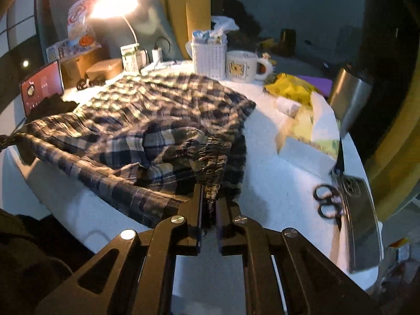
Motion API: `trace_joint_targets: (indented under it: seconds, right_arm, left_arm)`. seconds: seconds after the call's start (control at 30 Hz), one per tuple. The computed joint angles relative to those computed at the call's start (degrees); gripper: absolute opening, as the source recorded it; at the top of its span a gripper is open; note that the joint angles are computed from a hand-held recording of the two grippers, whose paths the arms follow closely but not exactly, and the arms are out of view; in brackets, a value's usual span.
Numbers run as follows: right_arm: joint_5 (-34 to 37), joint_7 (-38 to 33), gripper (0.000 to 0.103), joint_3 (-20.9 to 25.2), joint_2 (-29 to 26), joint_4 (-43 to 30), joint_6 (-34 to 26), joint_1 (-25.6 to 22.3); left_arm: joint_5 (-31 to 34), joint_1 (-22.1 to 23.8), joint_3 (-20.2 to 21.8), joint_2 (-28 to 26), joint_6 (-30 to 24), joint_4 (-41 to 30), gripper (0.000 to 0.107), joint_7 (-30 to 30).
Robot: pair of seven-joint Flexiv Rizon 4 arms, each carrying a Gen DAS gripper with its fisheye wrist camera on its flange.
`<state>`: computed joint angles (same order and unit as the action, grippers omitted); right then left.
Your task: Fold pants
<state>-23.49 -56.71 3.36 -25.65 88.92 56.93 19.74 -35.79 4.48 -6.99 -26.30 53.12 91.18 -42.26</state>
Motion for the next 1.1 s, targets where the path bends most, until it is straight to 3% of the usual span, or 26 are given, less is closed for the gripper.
trace_joint_targets:
  seconds: [0.03, 0.2, 0.33, 0.5, 0.53, 0.57, 0.6, 0.63, 0.67, 0.73, 0.9, 1.0, 1.1]
  right_arm:
    - [-0.23, 0.34, 0.009, -0.13, 0.17, 0.63, -0.67, 0.21]
    - [1.57, 1.54, 0.009, 0.86, 1.10, 4.24, -1.82, -0.24]
    - [0.63, 3.71, 0.008, 0.29, 1.30, 6.26, -1.64, -0.19]
    - [1.04, 1.90, 0.009, 0.95, 0.88, 4.36, -4.05, -0.55]
    - [2.06, 1.51, 0.013, 1.40, 1.02, 4.00, -4.16, -0.88]
    - [1.73, 2.02, 0.024, 1.12, 1.26, 4.21, -3.59, -0.67]
    - [1.06, 2.69, 0.046, 0.74, 1.81, 4.86, -2.41, -0.49]
    - [0.70, 3.41, 0.056, 0.53, 2.41, 5.57, -0.70, -0.49]
    - [0.66, 3.93, 0.062, 0.44, 2.66, 5.92, 0.70, -0.64]
    - [-0.51, 5.52, 0.062, -0.40, 2.70, 5.95, 2.86, -0.44]
    - [-1.24, 8.09, 0.062, -1.93, -0.93, 1.56, 5.39, -1.00]
    - [0.27, 5.63, 0.062, -1.23, -4.70, -3.57, 4.45, -1.87]
    - [2.28, 1.18, 0.062, 0.00, -8.27, -9.16, 1.56, -2.32]
  left_arm:
    - [0.30, -0.14, 0.13, 0.52, -0.29, 1.03, 0.004, 0.11]
    - [4.15, 0.33, 2.34, 1.19, -11.74, 2.03, 0.006, -2.29]
    - [5.90, 0.67, 4.12, 0.45, -18.54, 1.07, 0.008, -8.34]
    - [3.43, 2.12, 4.63, 1.64, -11.60, 2.48, 0.011, -9.27]
    - [2.20, 2.70, 4.38, 1.55, -10.19, 2.05, 0.011, -9.33]
    - [0.89, 3.15, 3.88, 1.25, -8.60, 1.38, 0.011, -9.04]
    - [-0.18, 3.47, 3.33, 0.92, -7.29, 0.90, 0.012, -8.55]
    - [-1.53, 3.74, 2.47, 0.17, -5.65, -0.10, 0.012, -7.60]
    - [-2.11, 3.53, 1.59, -1.02, -3.95, -1.85, 0.012, -6.78]
    - [-1.51, 2.84, -0.03, -4.32, -3.15, -6.68, 0.013, -5.32]
    - [7.14, -1.27, 0.24, -14.38, -7.97, -21.85, 0.015, -7.76]
    - [11.77, -3.02, 1.48, -20.69, -14.09, -31.89, 0.016, -12.11]
    - [12.95, -3.68, 0.86, -24.11, -15.75, -36.74, 0.016, -14.70]
